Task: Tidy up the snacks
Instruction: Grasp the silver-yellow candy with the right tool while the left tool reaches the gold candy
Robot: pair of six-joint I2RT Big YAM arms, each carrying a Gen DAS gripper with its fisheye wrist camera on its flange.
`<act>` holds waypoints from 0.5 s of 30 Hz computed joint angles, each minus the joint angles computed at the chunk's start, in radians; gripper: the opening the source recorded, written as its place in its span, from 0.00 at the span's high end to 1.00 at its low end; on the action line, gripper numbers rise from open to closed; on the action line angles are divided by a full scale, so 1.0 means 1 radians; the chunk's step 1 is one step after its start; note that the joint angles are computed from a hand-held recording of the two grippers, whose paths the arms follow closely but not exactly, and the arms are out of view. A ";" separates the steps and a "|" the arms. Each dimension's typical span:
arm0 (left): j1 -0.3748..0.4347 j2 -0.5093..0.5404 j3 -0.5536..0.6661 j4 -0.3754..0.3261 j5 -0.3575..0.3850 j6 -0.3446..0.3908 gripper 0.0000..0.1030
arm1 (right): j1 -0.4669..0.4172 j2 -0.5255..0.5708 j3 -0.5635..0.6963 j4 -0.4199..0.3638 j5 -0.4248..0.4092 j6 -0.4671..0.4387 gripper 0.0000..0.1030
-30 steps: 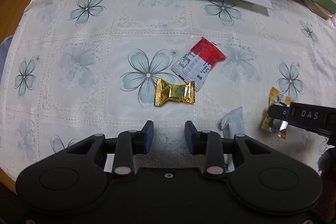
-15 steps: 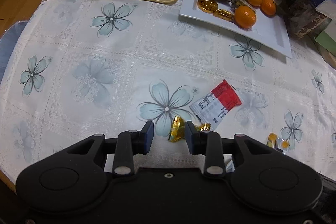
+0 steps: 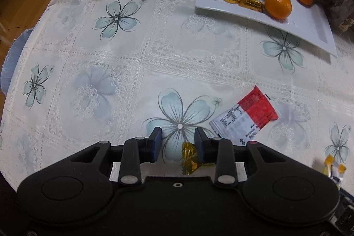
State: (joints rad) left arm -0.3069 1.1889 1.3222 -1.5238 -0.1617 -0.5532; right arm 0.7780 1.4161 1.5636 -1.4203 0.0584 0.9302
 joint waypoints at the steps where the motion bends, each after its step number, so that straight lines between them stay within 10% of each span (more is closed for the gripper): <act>1: -0.003 -0.003 -0.004 -0.006 0.004 0.008 0.58 | -0.003 -0.004 -0.001 0.002 -0.002 0.002 0.65; 15: 0.046 -0.092 -0.014 0.020 0.105 0.037 0.58 | -0.019 -0.014 -0.006 0.009 -0.026 0.029 0.65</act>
State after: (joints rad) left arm -0.2608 1.0970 1.3081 -1.5035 -0.0566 -0.5161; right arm 0.7589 1.4023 1.5580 -1.4117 0.0327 0.9587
